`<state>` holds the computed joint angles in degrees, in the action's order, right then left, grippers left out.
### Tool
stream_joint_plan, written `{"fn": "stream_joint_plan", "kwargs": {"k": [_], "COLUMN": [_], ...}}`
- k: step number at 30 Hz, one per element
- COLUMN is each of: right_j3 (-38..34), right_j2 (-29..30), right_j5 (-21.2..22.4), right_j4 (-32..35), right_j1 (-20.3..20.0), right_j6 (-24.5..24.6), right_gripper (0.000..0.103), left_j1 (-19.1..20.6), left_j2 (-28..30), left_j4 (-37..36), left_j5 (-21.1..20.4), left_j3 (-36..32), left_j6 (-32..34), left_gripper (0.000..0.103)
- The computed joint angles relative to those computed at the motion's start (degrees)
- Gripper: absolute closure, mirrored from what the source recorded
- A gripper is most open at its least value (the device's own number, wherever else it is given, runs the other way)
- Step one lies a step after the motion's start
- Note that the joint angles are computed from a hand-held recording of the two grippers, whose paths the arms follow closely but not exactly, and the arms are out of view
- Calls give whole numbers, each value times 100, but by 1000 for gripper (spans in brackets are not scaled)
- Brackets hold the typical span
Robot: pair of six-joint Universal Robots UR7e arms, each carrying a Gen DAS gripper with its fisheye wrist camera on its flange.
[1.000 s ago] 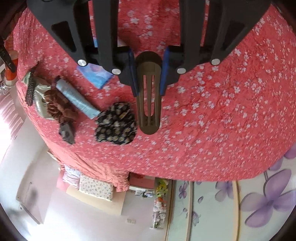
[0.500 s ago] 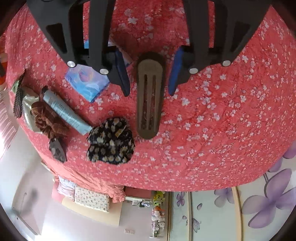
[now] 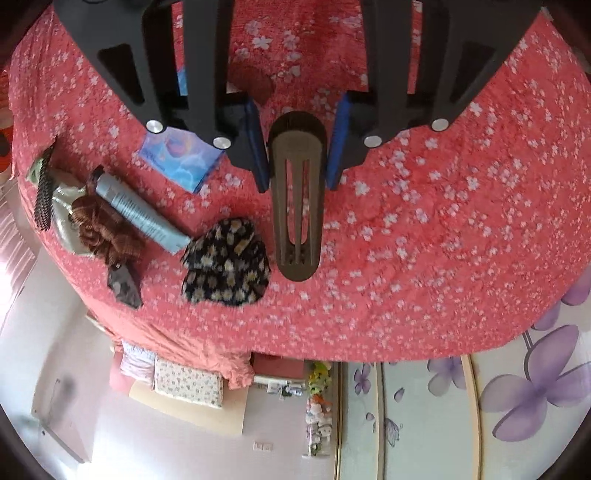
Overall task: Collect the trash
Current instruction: 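Carry the hair clip with the left gripper while the right gripper carries the cup toward the basket, then open the left gripper over the basket while the right gripper lowers and releases the cup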
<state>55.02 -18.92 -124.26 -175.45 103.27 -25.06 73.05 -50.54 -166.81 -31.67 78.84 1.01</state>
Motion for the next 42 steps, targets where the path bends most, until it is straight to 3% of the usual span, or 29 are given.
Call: {"fn": "stream_joint_plan", "kwargs": {"k": [14,25,42], "right_j3": [365,790,1256], "right_j2": [-263,-608,-1032], "right_j5": [329,630,445], "right_j4": [-520,-1037,-1981], "right_j1": [33,-36,-224], "right_j6": [-191,-288,-581], "right_gripper": [26,26,26], "left_j1": [-492,-926,-1255], "left_j2": [29,439,1403], "left_j4": [-526,-470,212], "left_j5": [-264,-850,-1919], "left_j3": [-56,-420,-1278], "left_j6": [674,1006,1018], "left_gripper": [71,71,71]}}
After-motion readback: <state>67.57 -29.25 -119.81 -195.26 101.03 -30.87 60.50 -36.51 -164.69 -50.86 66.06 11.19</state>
